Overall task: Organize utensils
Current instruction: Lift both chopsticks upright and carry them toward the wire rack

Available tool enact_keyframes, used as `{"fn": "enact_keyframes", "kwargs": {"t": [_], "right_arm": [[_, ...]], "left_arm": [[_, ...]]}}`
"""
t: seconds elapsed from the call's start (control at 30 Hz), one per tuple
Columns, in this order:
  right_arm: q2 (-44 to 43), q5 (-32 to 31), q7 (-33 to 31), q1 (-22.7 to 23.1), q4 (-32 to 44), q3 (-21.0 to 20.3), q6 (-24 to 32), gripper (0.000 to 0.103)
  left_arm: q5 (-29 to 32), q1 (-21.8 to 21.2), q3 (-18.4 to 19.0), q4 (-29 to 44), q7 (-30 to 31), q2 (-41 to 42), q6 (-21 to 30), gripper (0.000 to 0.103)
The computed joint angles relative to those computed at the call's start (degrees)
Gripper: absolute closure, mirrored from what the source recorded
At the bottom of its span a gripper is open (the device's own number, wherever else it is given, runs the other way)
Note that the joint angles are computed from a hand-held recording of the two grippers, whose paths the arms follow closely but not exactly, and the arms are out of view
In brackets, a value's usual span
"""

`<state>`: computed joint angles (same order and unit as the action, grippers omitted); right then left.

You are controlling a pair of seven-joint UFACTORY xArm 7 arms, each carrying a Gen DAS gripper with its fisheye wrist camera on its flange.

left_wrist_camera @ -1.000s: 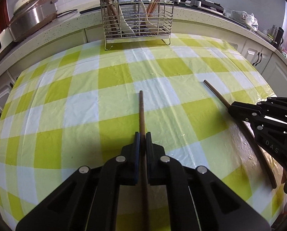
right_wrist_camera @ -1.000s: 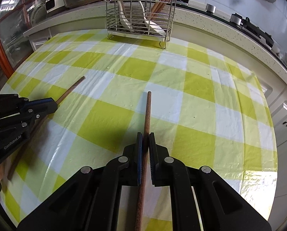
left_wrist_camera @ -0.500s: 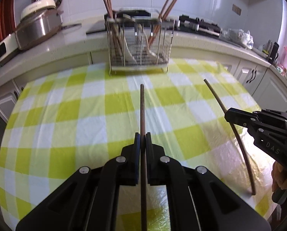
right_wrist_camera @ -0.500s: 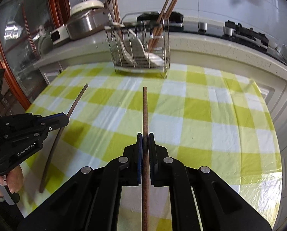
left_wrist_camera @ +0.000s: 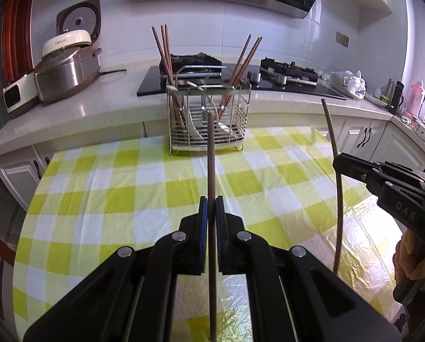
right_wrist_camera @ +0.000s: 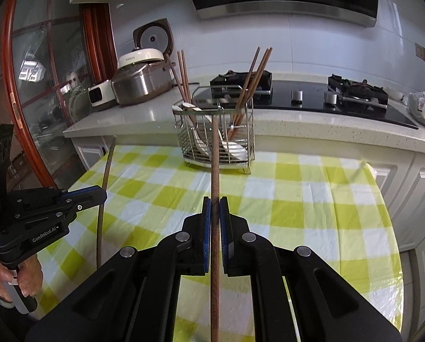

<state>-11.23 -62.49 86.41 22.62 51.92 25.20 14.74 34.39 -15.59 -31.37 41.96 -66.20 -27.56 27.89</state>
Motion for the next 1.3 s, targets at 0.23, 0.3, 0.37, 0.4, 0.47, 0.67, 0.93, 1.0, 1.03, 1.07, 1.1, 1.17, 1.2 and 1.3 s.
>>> {"fn": "enact_keyframes", "kwargs": {"t": [0.23, 0.3, 0.37, 0.4, 0.47, 0.67, 0.93, 1.0, 1.03, 1.07, 1.1, 1.17, 1.2, 1.3], "right_arm": [[-2.9, -1.9, 2.5, -0.7, -1.1, 1.4, 0.5, 0.095], [-4.0, -3.8, 4.3, -1.7, -1.1, 2.5, 0.8, 0.095], [-5.0, -5.3, 5.8, -2.4, -1.2, 3.2, 0.5, 0.096], [-5.2, -5.7, 6.1, -2.8, -1.3, 3.4, 0.3, 0.096], [-5.5, -6.0, 6.5, -3.2, -1.3, 3.8, 0.2, 0.096], [-6.7, -6.7, 7.4, -4.0, -1.7, 4.7, 0.1, 0.096], [-6.1, -5.9, 5.4, -4.8, -0.1, 5.8, 1.2, 0.096], [-5.3, -5.8, 4.8, -4.4, 0.6, 5.8, 1.7, 0.096], [-5.0, -6.2, 4.9, -4.3, 0.9, 5.7, 1.9, 0.096], [-4.8, -6.4, 5.0, -4.1, 1.1, 5.6, 2.1, 0.096], [-4.6, -6.6, 5.1, -3.8, 1.3, 5.5, 2.3, 0.096], [-4.1, -7.2, 5.4, -3.3, 1.7, 5.3, 2.9, 0.096], [-3.8, -7.4, 5.4, -2.9, 1.9, 5.0, 3.1, 0.096], [-2.9, -8.0, 5.4, -1.9, 2.6, 4.1, 3.5, 0.096]], "left_arm": [[-0.3, -0.3, -0.7, -1.0, -0.1, -3.7, 0.5, 0.098], [-0.2, 0.3, -1.3, -1.3, -0.6, -5.5, 0.3, 0.098], [-0.5, 0.9, -1.6, -1.6, -0.6, -6.7, -0.1, 0.098], [-0.9, 1.1, -1.7, -1.7, -0.4, -7.1, -0.1, 0.098], [-1.3, 1.7, -2.2, -1.8, -0.2, -7.7, -0.1, 0.098], [-2.9, 2.4, -2.9, -2.8, 0.6, -10.1, -0.5, 0.098], [-5.0, 4.1, -3.5, -3.3, 1.8, -11.5, -2.0, 0.098], [-5.3, 4.6, -3.7, -3.3, 2.0, -11.5, -2.3, 0.098], [-5.3, 4.9, -3.9, -3.2, 2.0, -11.6, -2.3, 0.098], [-5.3, 5.3, -4.1, -3.2, 2.1, -11.6, -2.4, 0.098], [-5.4, 5.5, -4.2, -3.2, 2.1, -11.6, -2.6, 0.098], [-5.4, 6.2, -4.5, -3.1, 2.0, -11.7, -3.0, 0.098], [-5.4, 6.5, -4.6, -3.0, 2.0, -11.6, -3.2, 0.098], [-5.2, 7.4, -4.8, -2.6, 2.3, -11.3, -3.8, 0.098]]}}
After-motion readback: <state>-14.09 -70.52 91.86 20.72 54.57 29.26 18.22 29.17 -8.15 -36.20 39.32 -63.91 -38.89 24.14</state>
